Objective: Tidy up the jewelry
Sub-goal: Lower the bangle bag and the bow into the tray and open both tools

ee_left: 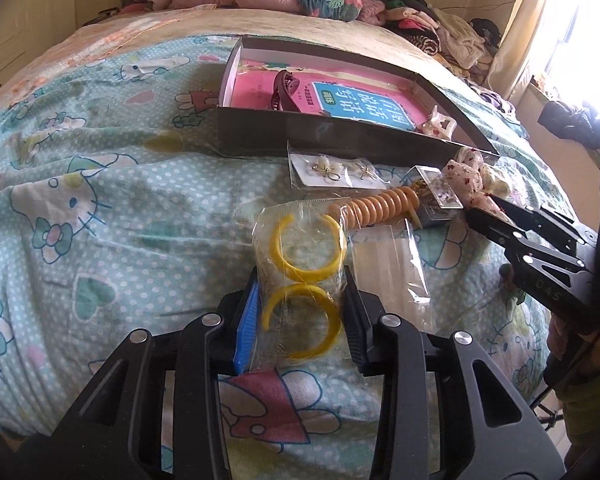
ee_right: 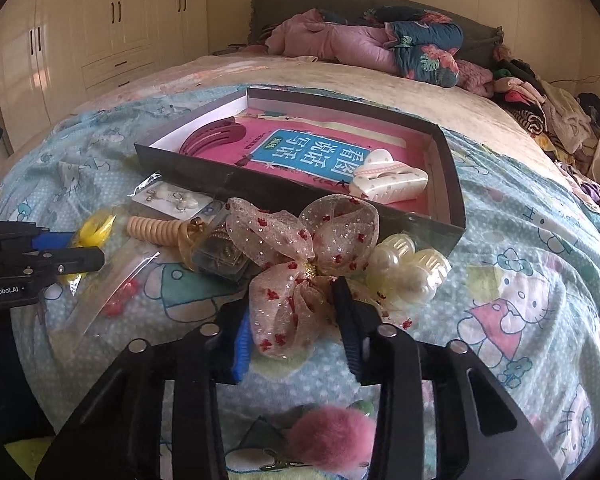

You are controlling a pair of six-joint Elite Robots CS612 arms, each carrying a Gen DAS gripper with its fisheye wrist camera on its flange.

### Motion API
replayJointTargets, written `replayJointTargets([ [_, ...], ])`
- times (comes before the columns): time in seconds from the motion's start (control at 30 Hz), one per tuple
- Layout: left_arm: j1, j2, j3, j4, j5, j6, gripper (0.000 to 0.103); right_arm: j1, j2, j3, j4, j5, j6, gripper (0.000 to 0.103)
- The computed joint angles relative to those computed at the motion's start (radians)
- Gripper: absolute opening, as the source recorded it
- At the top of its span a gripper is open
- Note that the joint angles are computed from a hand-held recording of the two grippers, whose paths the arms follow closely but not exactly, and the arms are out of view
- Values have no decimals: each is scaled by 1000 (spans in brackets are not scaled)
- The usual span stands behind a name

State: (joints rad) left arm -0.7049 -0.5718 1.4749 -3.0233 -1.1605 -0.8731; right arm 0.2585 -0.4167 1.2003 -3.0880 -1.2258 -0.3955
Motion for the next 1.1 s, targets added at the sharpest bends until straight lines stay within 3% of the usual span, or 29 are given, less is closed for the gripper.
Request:
replayJointTargets([
  [0.07,-2,-3,6,-8,2,-3,29,0,-2,7,-7,-2,-6,18],
  [0.17,-5,-10,17,-24,4,-6,29,-6,-9,22,-18,17,3,13],
  [0.47,-18,-26,36,-58,30,21,29,-30,-52,100,-69,79,29,11],
  [1.1,-23,-14,-35,-77,45,122,29,-65,-124,214,-190,96,91,11],
])
